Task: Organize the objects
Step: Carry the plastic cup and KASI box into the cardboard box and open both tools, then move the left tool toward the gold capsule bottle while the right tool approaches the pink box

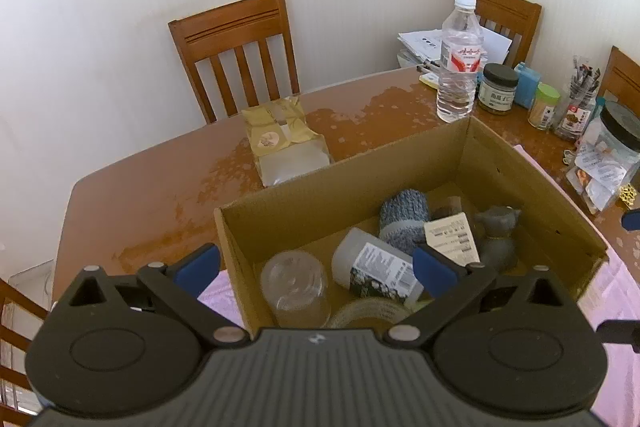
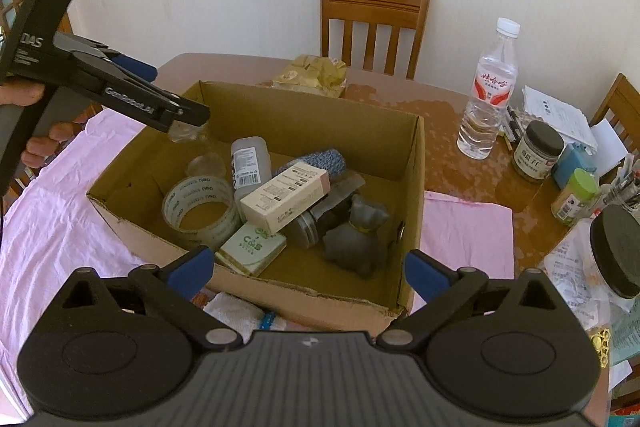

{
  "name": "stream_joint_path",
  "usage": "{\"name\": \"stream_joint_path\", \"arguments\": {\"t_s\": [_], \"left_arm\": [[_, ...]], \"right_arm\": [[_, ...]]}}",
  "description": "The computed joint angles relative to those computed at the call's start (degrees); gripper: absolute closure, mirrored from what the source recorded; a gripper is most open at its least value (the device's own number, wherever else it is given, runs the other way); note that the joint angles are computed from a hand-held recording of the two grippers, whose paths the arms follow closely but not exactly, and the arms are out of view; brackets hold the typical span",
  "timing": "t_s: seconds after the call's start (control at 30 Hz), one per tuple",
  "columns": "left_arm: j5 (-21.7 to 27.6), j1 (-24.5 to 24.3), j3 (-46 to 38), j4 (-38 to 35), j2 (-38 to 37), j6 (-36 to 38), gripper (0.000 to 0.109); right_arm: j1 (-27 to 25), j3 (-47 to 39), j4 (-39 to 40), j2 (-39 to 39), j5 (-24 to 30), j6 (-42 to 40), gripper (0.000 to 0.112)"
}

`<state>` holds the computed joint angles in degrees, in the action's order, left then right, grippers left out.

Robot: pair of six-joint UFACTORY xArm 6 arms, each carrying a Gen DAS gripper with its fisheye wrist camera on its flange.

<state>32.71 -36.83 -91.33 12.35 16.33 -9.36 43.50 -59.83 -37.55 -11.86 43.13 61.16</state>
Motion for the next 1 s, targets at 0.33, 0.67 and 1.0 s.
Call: {"name": "stream_joint_path", "arguments": {"t_s": [0.33, 0.67, 1.0], "left_arm": [[-2.54, -1.48, 12.00, 1.23, -9.18, -4.01, 0.006], [-5.48, -4.42, 26.42, 4.43, -19.94, -9.54, 0.006], [-9.41, -5.38, 37.14, 0.53, -28.07, -6.85, 0.006]], "right_arm": [[2.24, 2.87, 0.39, -2.48, 1.09, 2.61, 0.009], [8.38, 8.82, -2.63, -4.76, 3.76, 13.23, 0.009], [14.57, 7.97, -4.75, -3.80, 13.14, 23.73, 0.009]]}}
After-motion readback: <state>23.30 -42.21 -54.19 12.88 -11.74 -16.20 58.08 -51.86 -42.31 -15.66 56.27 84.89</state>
